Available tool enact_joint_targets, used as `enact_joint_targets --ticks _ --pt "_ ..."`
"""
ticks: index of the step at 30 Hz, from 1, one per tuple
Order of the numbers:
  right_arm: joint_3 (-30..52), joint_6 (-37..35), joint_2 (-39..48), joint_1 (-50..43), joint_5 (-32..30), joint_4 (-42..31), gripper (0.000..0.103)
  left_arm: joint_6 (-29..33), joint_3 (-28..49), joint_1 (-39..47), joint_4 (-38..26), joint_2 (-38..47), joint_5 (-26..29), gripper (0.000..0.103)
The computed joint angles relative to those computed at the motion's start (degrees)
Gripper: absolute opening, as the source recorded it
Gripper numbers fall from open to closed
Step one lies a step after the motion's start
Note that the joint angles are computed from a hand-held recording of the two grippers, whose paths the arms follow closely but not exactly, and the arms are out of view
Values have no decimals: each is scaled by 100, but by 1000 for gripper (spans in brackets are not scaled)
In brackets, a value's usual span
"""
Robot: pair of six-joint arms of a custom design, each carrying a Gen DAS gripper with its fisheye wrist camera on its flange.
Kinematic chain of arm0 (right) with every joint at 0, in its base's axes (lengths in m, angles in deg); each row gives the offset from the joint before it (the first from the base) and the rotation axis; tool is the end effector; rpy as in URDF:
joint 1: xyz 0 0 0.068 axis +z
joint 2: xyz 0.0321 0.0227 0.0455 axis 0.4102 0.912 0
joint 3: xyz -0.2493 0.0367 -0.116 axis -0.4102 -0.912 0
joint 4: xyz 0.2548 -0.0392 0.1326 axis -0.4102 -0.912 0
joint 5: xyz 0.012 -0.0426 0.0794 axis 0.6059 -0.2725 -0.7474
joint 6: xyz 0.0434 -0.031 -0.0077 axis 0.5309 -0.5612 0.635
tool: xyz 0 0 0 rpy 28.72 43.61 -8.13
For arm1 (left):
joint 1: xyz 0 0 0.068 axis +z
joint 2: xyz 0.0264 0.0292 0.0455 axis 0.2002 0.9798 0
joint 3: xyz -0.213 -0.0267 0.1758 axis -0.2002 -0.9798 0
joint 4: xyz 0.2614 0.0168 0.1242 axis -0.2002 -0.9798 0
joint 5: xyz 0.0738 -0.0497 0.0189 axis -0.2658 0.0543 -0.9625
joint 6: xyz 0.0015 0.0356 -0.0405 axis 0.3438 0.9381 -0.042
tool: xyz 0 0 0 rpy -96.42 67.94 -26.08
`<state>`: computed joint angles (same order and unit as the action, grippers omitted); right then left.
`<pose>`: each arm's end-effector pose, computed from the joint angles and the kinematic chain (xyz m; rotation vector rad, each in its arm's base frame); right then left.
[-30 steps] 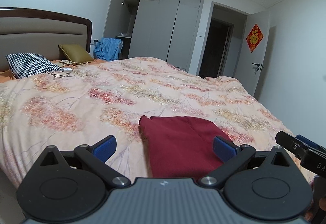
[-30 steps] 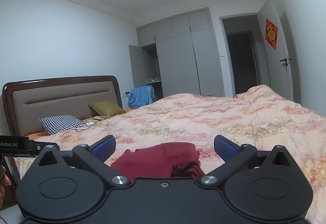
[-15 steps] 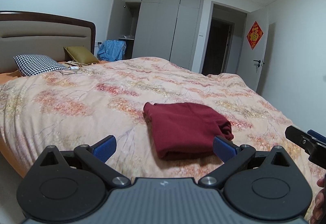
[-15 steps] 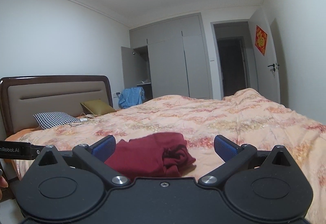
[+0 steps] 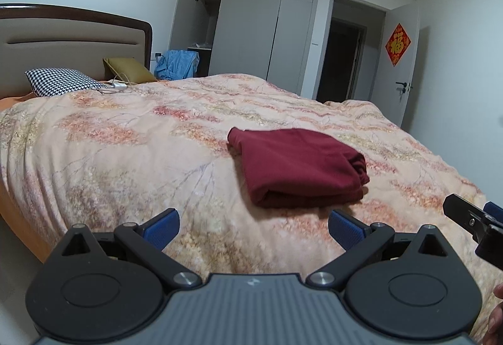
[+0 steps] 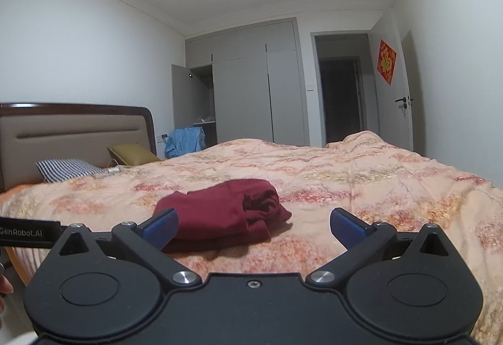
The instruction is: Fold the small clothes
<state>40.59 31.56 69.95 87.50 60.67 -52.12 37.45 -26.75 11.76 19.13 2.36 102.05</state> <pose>0.1084 0.1380 0.2430 0.3225 1.6790 -0.1662 0.2020 -0.0121 0.2365 0.2271 1.9939 -0.3669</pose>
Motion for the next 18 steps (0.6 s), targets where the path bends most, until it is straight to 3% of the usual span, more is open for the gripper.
enact_joint_targets --ticks 3,18 --pt "49 380 288 21 -30 -298 102 46 -104 19 82 62 -17 103" --pt "-26 887 462 -212 -283 -518 102 220 -246 134 302 255 18 103"
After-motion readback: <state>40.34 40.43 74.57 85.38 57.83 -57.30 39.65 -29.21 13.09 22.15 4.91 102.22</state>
